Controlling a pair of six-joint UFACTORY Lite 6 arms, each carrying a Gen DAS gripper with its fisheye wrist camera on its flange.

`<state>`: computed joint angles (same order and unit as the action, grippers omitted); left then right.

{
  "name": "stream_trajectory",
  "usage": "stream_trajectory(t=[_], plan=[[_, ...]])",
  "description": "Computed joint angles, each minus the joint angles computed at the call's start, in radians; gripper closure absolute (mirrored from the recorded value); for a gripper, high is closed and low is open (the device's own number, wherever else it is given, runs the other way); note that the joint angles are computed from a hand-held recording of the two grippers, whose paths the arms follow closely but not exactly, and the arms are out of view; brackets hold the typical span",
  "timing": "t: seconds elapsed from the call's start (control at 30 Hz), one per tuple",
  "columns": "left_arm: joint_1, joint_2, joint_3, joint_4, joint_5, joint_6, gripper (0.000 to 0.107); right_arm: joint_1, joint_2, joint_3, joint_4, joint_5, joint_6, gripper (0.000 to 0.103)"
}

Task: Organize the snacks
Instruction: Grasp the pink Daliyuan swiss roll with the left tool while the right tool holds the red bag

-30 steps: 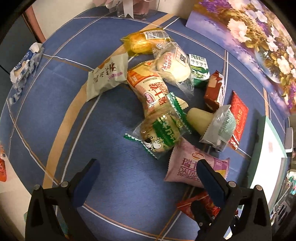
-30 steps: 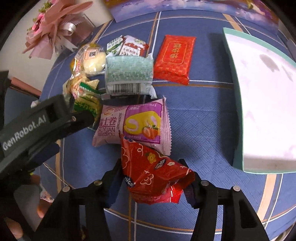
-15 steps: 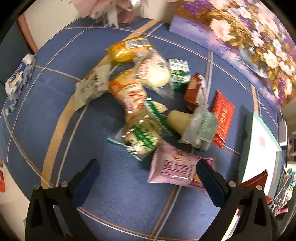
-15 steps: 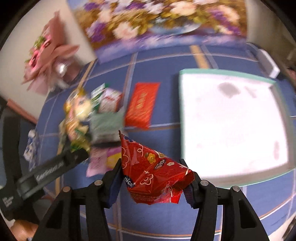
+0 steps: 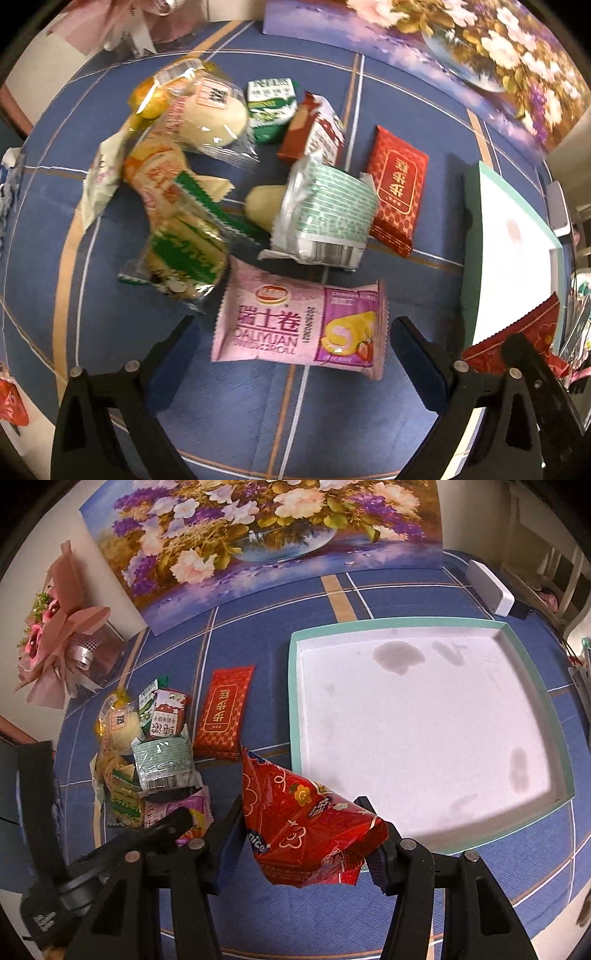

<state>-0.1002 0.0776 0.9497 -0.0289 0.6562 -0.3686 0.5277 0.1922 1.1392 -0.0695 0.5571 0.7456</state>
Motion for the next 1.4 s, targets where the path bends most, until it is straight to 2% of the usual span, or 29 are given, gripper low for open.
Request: stream_trajectory(t=[0.17, 0.53, 0.67, 0.87, 1.03, 1.1, 1.17, 1.4], plan=[[-0.077, 0.136, 0.100, 0.041, -0.016, -0.081, 0.012, 0.005, 0.000, -0.002, 0.005, 0.003, -0.005, 0.043], [-0.212, 0.308, 0.262, 0.152, -0.008, -0.273, 0.012, 0.000, 0.023, 0.015, 0.023, 0.012, -0.033, 0.042], [-0.251, 0.356, 0.272, 0.174, -0.042, -0.327, 0.012, 0.000, 0.023, 0.014, 0.022, 0.012, -0.031, 0.042], [-0.240, 0.395, 0.241, 0.080, -0.124, -0.272, 0.017, 0.003, 0.026, 0.014, 0.020, 0.009, -0.030, 0.042], [-0.263, 0.432, 0.291, 0.083, -0.116, -0.287, 0.024, 0.002, 0.025, 0.015, 0.020, 0.011, -0.031, 0.042], [-0.203, 0.444, 0.282, 0.061, -0.140, -0.209, 0.025, 0.002, 0.025, 0.016, 0.020, 0.011, -0.032, 0.042], [-0.209, 0.446, 0.296, 0.048, -0.132, -0.200, 0.027, 0.002, 0.025, 0.015, 0.020, 0.010, -0.033, 0.042], [-0.178, 0.361, 0.246, -0.010, -0.100, -0.120, 0.030, -0.006, 0.005, 0.008, 0.023, 0.005, -0.037, 0.042]])
